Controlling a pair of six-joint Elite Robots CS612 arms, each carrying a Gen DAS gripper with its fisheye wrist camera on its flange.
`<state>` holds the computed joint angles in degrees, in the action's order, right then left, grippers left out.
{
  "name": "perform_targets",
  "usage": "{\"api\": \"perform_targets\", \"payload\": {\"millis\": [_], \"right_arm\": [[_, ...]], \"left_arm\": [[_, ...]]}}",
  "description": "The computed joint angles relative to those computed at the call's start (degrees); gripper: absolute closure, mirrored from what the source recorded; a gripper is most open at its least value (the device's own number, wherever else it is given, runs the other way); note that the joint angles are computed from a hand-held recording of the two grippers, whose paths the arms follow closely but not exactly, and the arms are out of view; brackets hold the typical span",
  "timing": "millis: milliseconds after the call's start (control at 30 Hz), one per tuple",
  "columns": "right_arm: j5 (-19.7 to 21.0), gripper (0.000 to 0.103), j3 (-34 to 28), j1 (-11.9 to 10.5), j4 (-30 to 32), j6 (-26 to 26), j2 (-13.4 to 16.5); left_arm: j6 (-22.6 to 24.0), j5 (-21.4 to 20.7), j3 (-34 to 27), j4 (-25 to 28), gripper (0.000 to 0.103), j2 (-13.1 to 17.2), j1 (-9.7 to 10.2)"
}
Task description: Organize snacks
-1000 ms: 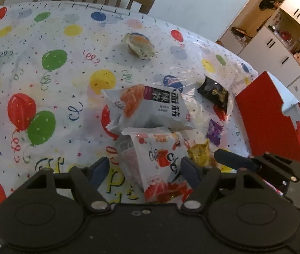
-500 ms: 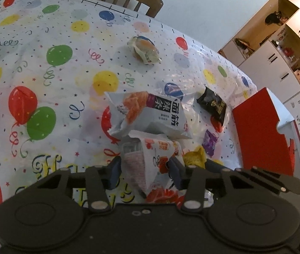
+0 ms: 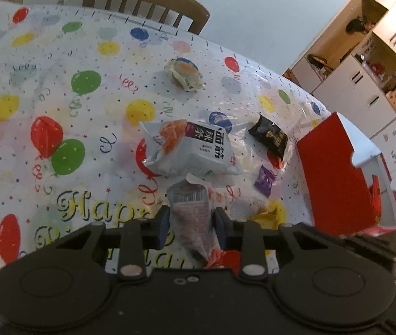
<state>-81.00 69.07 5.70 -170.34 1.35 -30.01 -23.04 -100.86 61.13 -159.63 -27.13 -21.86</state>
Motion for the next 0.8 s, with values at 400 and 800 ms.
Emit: {"api": "perform_targets", "payload": {"millis": [400,800], "right_arm": [[4.58,0.093,4.63,-1.51,-0.42,0.87,-2.65],[4.21,0.082,3.39,-1.18,4.40,-0.78,-1.71]], "left_arm": [[1.90,0.42,6.21,-2.79,0.075,-3.29,-0.36],[-1.85,1.15,7.80,-2.38,0.070,-3.72,0.40]]}}
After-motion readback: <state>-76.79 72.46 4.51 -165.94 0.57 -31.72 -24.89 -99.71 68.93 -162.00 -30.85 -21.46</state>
